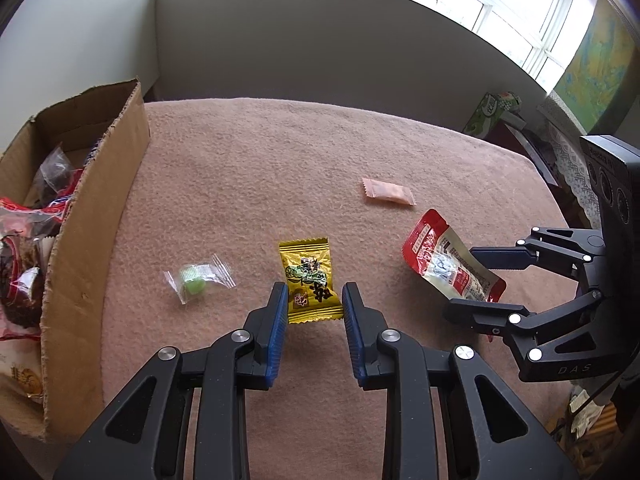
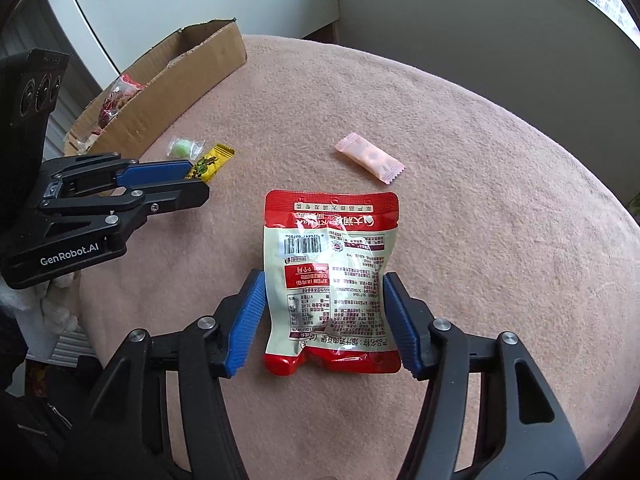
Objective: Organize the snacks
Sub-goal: 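Grasp the yellow candy pack with the left tool while the right tool grasps the red-trimmed bag, then carry the yellow candy pack and red-trimmed bag into the box with both tools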
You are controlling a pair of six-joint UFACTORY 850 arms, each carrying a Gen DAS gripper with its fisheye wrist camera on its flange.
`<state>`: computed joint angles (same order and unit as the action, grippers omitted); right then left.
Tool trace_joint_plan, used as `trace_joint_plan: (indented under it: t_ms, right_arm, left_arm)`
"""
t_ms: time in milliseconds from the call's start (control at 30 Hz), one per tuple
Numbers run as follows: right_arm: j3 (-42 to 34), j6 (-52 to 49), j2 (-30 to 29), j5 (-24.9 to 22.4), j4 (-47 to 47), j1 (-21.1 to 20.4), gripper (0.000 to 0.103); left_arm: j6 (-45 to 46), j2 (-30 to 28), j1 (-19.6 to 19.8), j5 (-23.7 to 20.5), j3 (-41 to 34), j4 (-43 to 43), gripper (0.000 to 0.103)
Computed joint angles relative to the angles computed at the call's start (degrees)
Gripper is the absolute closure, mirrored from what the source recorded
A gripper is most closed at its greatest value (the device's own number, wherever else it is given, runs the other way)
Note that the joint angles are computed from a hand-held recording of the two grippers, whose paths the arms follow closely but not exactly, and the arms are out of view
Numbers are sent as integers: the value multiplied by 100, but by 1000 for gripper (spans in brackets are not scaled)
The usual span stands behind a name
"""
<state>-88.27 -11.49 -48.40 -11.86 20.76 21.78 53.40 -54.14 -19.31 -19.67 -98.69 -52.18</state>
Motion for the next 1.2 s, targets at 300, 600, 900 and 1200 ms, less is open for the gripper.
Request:
trace_joint_plan:
  t_ms: [300, 600, 900, 1200]
  right_arm:
    - [262, 132, 421, 331, -7, 6, 42]
    - [-332, -307, 371, 307, 427, 105, 41]
    - [-1724, 119, -344, -218, -125, 336, 41]
    - [-3535, 610, -1372, -963, -641, 516, 40]
  left_arm:
    - [1133, 405, 92, 68, 430, -1069, 77]
    - [1800, 709, 376, 124, 634, -1705, 77]
    - [1642, 760, 717, 409, 562, -1638, 77]
    - [1146, 673, 942, 699, 405, -1072, 77]
